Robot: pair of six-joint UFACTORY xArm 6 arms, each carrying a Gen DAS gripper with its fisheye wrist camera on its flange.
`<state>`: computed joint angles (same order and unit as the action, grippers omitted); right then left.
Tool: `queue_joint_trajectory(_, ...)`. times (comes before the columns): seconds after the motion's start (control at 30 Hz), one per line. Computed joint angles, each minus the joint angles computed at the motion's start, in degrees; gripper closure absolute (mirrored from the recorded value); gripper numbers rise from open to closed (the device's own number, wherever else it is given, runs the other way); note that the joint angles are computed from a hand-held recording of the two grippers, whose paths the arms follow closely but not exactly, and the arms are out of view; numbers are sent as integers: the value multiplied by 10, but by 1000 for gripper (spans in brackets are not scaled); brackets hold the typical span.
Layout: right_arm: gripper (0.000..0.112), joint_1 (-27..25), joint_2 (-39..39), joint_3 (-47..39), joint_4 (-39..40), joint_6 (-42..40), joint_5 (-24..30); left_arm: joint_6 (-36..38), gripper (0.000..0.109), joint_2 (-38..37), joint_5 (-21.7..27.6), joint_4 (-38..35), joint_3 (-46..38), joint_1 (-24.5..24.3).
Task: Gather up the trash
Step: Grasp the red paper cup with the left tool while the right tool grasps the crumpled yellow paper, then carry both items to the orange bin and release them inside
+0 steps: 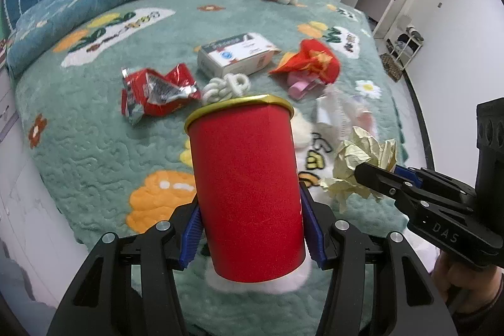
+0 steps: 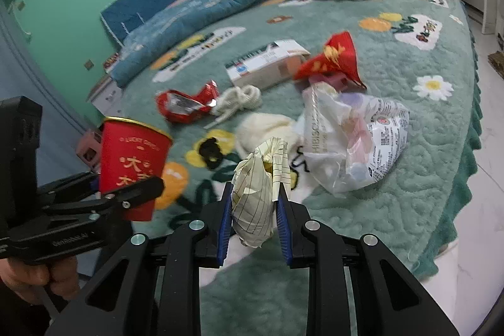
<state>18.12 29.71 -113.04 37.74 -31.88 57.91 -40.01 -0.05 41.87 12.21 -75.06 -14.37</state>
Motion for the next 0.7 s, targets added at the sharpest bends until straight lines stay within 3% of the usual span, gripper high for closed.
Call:
queue_joint_trajectory(0.4,86,-32,-148,152,95,-83,-29,-55,52,-42,24,81,-3,-63)
queue_joint_trajectory(0.7,86,-91,-254,268,141,-119,-60,-22,53,-1,23,91,-66,-123)
